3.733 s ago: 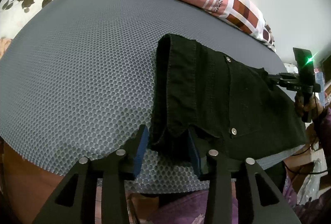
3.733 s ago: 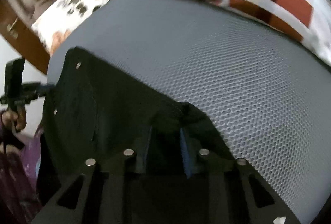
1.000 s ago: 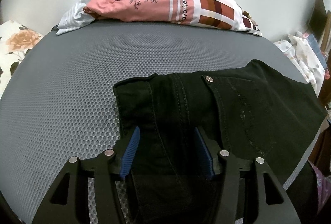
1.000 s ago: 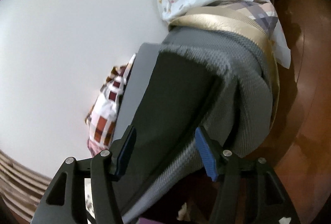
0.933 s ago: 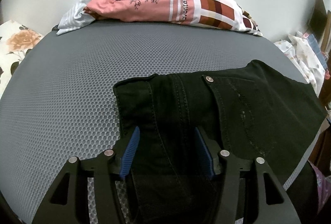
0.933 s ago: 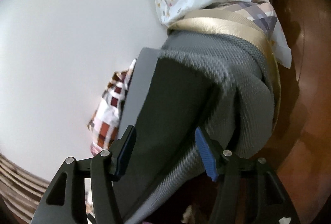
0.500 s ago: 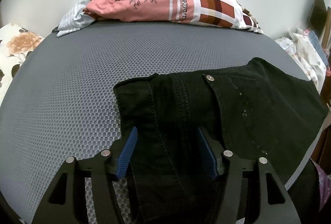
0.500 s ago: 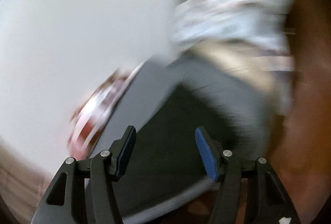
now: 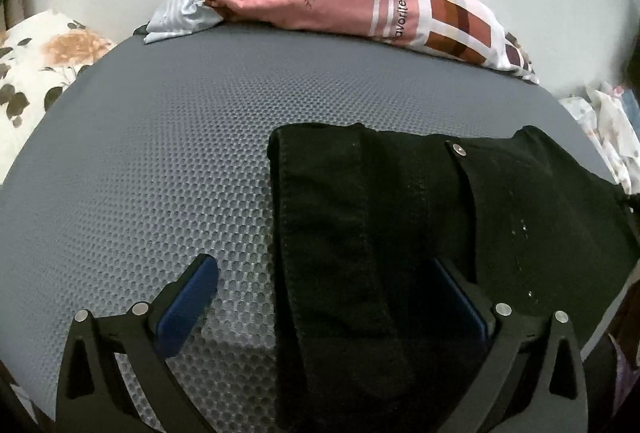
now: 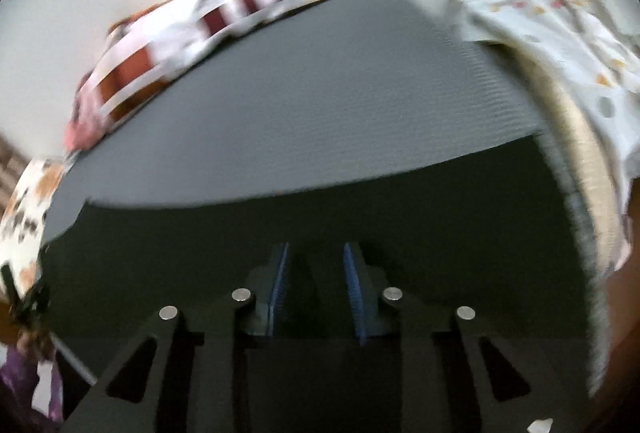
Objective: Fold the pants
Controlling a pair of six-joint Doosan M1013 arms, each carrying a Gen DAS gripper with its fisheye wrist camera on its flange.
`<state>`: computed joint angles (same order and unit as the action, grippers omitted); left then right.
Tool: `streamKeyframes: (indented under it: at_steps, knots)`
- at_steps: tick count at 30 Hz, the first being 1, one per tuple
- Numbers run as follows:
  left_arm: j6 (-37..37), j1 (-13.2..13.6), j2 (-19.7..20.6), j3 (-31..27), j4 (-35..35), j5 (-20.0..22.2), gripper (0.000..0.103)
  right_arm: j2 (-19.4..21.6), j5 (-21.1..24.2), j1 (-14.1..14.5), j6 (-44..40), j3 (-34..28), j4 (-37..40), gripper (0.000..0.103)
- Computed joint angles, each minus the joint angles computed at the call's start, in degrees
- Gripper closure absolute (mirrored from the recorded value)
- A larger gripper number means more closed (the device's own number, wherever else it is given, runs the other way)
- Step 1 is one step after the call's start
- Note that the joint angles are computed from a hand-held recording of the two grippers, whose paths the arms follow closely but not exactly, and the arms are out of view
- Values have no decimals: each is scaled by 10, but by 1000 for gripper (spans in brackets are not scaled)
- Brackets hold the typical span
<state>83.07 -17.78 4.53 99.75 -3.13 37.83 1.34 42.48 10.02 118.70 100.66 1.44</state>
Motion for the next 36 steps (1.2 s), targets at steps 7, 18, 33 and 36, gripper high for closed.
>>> streamKeyframes:
  at_steps: [7,18,33,36]
  knots:
    - [4,4,1,-1,-14,3,0,-19,8,-66,64,22,-23,103]
    - [-203,-46,-39,11,245,-50,1,-165,-163,-54,421,158,-180,59]
    - [-135,-61,-45,1,130,-36,1,-252,-269,-42,519,284,-98,52]
    - [-136,-63,-41,-2,127,-22,1,-245,-276,-41,512,281,-93,52]
